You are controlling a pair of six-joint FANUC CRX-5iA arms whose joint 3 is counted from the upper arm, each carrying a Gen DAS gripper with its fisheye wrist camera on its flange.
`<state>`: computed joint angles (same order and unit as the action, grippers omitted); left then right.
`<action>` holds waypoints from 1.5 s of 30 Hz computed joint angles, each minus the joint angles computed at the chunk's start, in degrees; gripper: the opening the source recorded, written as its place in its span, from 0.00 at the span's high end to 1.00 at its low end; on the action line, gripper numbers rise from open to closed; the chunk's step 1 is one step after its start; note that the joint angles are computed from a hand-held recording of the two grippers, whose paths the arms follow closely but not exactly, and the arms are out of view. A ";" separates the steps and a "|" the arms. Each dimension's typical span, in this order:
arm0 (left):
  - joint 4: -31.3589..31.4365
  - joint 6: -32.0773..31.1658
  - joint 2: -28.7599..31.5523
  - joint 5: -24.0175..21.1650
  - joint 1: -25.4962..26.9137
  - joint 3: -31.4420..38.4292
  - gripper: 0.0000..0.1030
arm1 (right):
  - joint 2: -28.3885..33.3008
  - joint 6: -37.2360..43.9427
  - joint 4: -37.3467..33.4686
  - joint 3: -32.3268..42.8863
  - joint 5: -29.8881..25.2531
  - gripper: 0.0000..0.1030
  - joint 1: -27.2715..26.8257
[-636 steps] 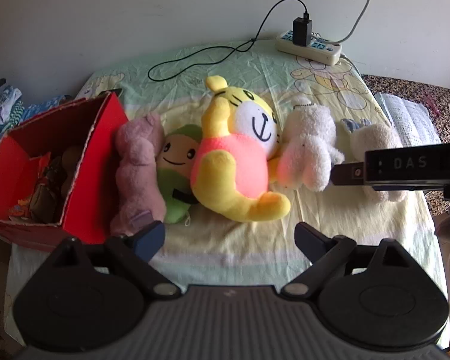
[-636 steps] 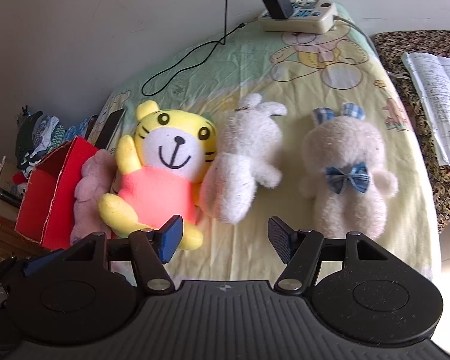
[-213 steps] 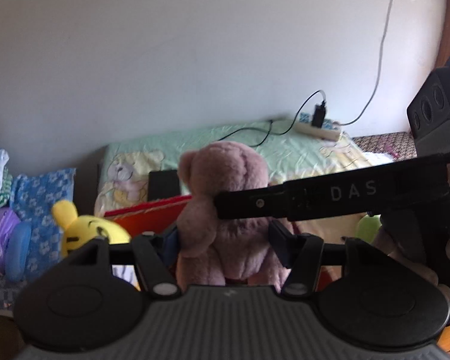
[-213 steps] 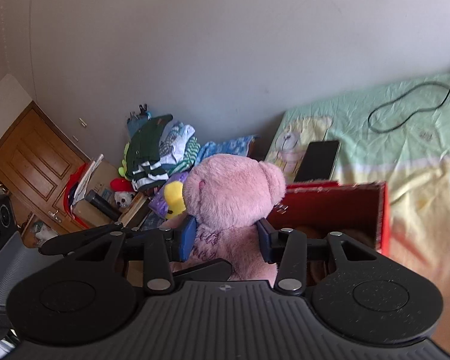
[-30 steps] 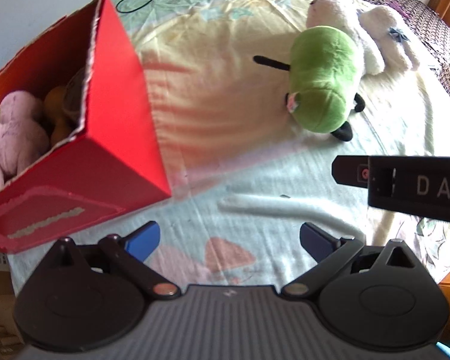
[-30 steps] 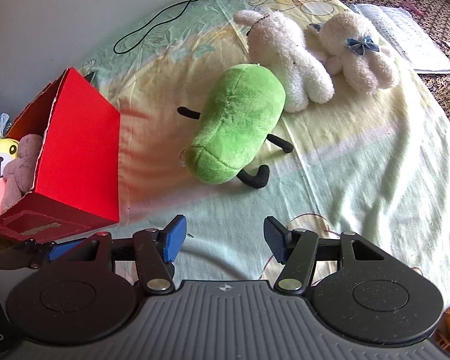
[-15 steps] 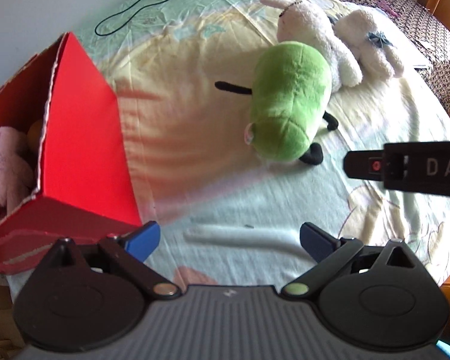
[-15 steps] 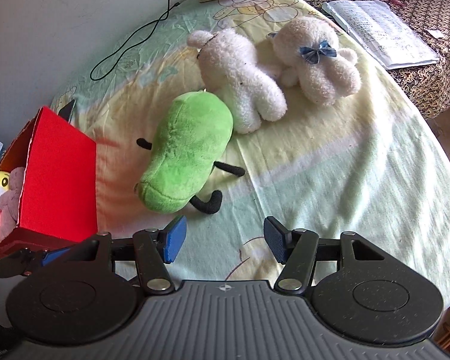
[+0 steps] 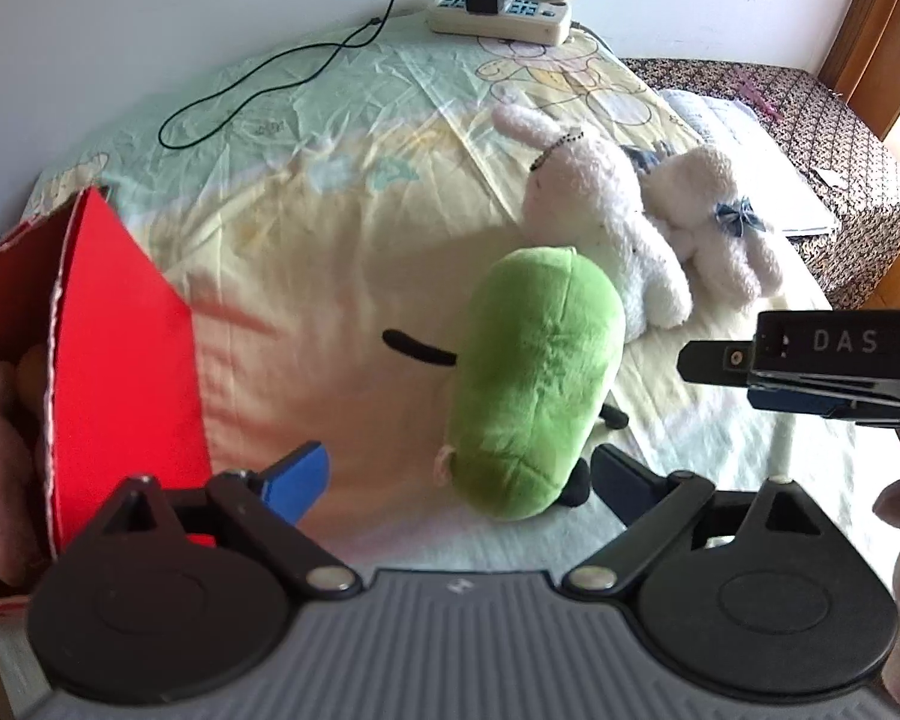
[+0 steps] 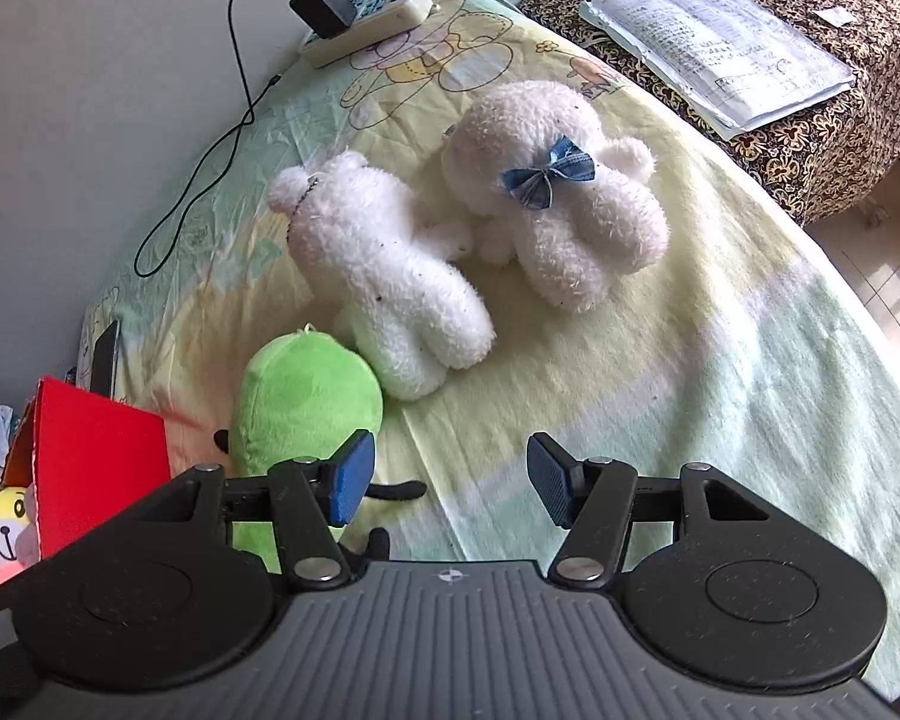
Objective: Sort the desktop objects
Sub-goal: 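Move the right gripper down onto the green bean plush, then close the right gripper on the green plush and lift it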
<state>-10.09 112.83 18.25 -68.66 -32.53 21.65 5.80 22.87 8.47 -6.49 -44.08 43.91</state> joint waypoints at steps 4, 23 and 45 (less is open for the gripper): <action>0.19 -0.69 2.03 -0.62 -0.07 1.47 0.14 | 2.48 3.15 -4.47 2.63 -0.21 0.43 -2.02; -6.84 2.72 1.20 -6.56 1.69 2.87 0.19 | 11.11 28.33 -27.71 19.40 -1.96 0.46 -5.11; -1.37 3.51 2.73 -4.83 3.88 1.78 0.04 | 15.64 44.71 -49.70 23.96 -2.61 0.41 -12.62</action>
<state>-11.47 116.34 20.98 -73.50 -28.66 23.42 21.44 67.58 -41.23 17.47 -46.69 31.29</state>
